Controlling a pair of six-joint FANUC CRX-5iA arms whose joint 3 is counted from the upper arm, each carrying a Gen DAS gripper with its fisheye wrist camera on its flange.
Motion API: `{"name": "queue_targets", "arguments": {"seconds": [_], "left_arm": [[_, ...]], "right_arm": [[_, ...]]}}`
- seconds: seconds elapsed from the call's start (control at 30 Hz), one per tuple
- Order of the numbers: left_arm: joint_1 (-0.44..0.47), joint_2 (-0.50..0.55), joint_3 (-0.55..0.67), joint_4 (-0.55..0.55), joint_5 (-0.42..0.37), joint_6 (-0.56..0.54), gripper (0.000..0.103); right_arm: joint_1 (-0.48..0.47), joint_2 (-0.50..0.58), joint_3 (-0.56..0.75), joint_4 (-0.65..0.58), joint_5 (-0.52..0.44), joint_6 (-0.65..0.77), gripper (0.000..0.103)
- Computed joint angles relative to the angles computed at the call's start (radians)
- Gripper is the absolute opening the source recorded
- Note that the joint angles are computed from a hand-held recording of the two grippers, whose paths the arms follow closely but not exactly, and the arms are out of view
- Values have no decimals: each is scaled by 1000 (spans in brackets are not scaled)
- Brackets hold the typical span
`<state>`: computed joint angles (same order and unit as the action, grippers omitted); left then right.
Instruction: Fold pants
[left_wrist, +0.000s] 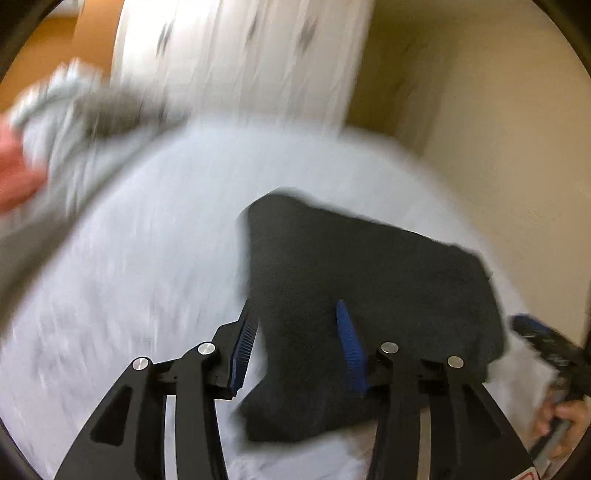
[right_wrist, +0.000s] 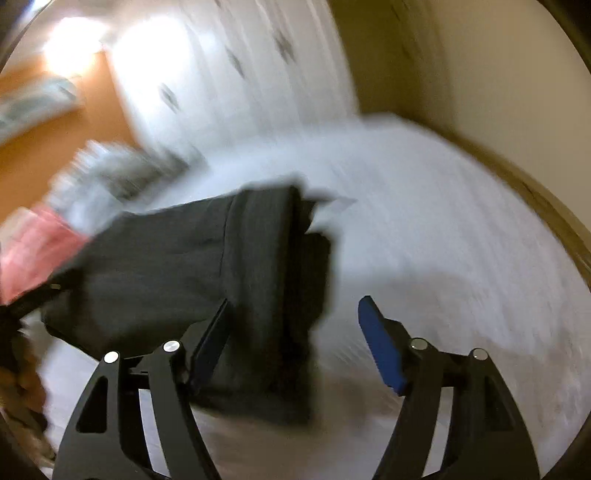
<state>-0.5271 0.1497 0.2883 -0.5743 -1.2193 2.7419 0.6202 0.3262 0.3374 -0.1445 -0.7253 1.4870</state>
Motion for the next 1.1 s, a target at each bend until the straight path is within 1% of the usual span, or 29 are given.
{"name": "queue_targets", "arguments": {"seconds": [0.03, 0.07, 0.1, 0.13, 0.2, 0.23, 0.27, 0.33, 0.4, 0.43, 0.47, 0.53, 0.57, 0.6, 0.63, 0.67, 0.7, 0.73, 0.77, 0.8, 0.83, 0.87, 0.93, 0.97, 1.03, 1.07, 1.1], "left_arm": [[34, -5, -46, 51, 29, 5, 42], [69, -26, -122, 109, 94, 21, 42], [81, -38, -160, 130, 128, 26, 42], [88, -42, -184, 135, 144, 33, 42], [93, -30, -179, 140, 136, 25, 43], [98, -21, -174, 154, 133, 14, 51], [101, -9, -161, 165, 124, 6, 59], [81, 15, -133, 137, 95, 36, 60], [89, 40, -116, 149, 78, 2, 60], [92, 52, -111, 148, 72, -7, 63], [81, 62, -100, 128, 55, 4, 67], [68, 70, -91, 94, 38, 21, 71], [73, 60, -105, 100, 54, 24, 73], [90, 45, -130, 127, 90, 21, 74], [115, 23, -172, 171, 149, 17, 74], [156, -9, -240, 247, 238, 12, 74], [186, -36, -298, 300, 311, 23, 73], [192, -54, -327, 303, 349, 51, 69], [189, -60, -328, 292, 352, 59, 52], [194, -64, -332, 319, 365, 16, 42], [187, -61, -316, 318, 350, -2, 37], [157, -49, -268, 265, 291, 15, 35], [108, -15, -190, 183, 190, 23, 36], [78, 18, -134, 138, 112, 14, 36], [26, 60, -61, 55, 8, 26, 38], [13, 67, -46, 34, -14, 33, 39], [2, 66, -39, 20, -28, 42, 41]], "right_arm": [[-9, 25, -1, 24, -34, -30, 68], [-27, 38, -5, -4, -58, -30, 68], [-56, 48, 6, -78, -87, 15, 68], [-68, 63, 24, -100, -115, 23, 68], [-78, 90, 75, -134, -163, 35, 68], [-77, 98, 90, -141, -156, 38, 70], [-68, 99, 95, -135, -146, 32, 75], [-51, 109, 100, -138, -132, 35, 77], [-31, 129, 111, -125, -138, 33, 77], [-19, 135, 116, -113, -145, 31, 77], [-5, 144, 120, -96, -154, 32, 77], [19, 163, 119, -42, -170, 8, 77], [25, 167, 116, -38, -173, 0, 78], [22, 175, 123, -52, -185, -4, 78], [11, 188, 143, -91, -207, -12, 78], [1, 194, 150, -121, -213, -16, 76], [-5, 196, 153, -144, -211, -21, 67], [-14, 197, 162, -183, -216, 16, 39], [-15, 200, 182, -210, -237, 51, 32], [-3, 189, 171, -185, -221, 51, 30], [8, 175, 163, -162, -206, 67, 28], [21, 147, 141, -139, -170, 100, 28], [25, 122, 129, -125, -150, 140, 30], [34, 123, 117, -81, -138, 123, 37], [63, 152, 98, 72, -150, 46, 44], [69, 155, 68, 133, -142, 7, 50], [66, 123, 14, 142, -82, -31, 51]]}}
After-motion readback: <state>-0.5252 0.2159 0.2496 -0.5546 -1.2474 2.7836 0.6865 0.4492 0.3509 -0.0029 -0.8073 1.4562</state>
